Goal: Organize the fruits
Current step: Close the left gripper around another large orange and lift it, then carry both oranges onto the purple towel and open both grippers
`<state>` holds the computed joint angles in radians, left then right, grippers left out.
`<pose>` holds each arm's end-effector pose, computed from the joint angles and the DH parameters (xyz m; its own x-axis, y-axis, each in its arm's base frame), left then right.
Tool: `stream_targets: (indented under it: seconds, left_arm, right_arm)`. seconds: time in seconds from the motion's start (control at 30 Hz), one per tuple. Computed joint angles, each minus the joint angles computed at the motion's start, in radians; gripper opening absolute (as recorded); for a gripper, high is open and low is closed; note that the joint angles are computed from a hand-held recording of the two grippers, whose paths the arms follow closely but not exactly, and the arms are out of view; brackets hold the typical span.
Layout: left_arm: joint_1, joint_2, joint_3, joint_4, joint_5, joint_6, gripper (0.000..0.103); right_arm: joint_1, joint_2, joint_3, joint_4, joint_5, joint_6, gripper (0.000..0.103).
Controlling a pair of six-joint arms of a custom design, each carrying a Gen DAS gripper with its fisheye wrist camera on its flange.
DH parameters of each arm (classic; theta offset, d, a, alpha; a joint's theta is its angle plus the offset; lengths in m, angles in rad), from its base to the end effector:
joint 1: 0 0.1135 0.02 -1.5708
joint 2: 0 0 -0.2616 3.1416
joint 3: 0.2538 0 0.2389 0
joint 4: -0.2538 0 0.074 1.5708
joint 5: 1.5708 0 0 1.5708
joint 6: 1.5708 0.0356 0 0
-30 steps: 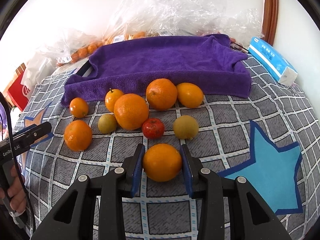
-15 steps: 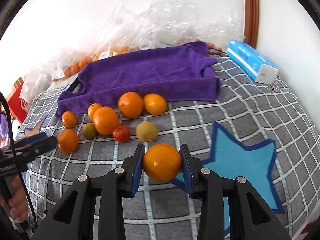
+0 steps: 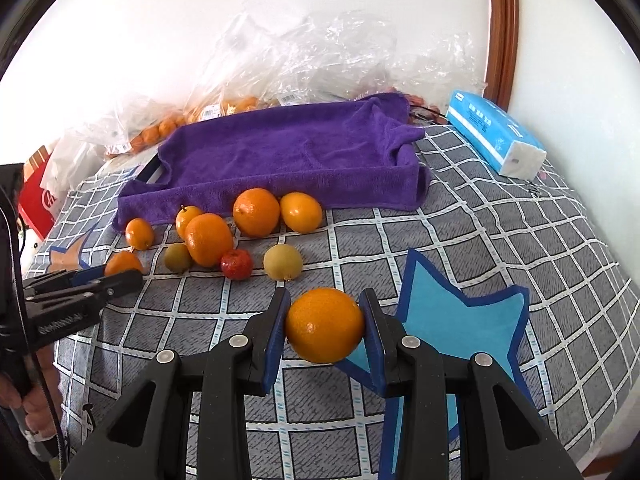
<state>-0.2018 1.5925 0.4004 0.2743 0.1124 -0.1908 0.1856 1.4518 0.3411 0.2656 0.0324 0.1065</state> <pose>0.2278 -0.0507 0.0955 -0.8145 -0.0257 -0.5797 0.1136 0.9726 -0.2027 0.2146 0.0391 0.1107 -0.7484 -0.0324 -0.6625 -0.0842 0.9954 0.0465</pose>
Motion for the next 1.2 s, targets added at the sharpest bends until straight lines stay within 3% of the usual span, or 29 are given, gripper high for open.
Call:
stream_targets:
  seconds: [0.3,0.67,1.2]
  left_arm:
    - [0.007,-0.020,-0.019,0.024,-0.007,0.009,0.038]
    - [0.073,-0.177,0.026,-0.152,0.075,0.025,0.038]
    - [0.129,-0.304,0.104,-0.328,0.088,0.058,0.038]
  right_arm:
    - [0.076,0.033,0.048,-0.057,0.062,0.038,0.036]
    - [0.109,0.027,0.149,-0.169,0.088,0.072,0.035]
    - [0.104,0.027,0.259,-0.237,0.077,0.096,0.036]
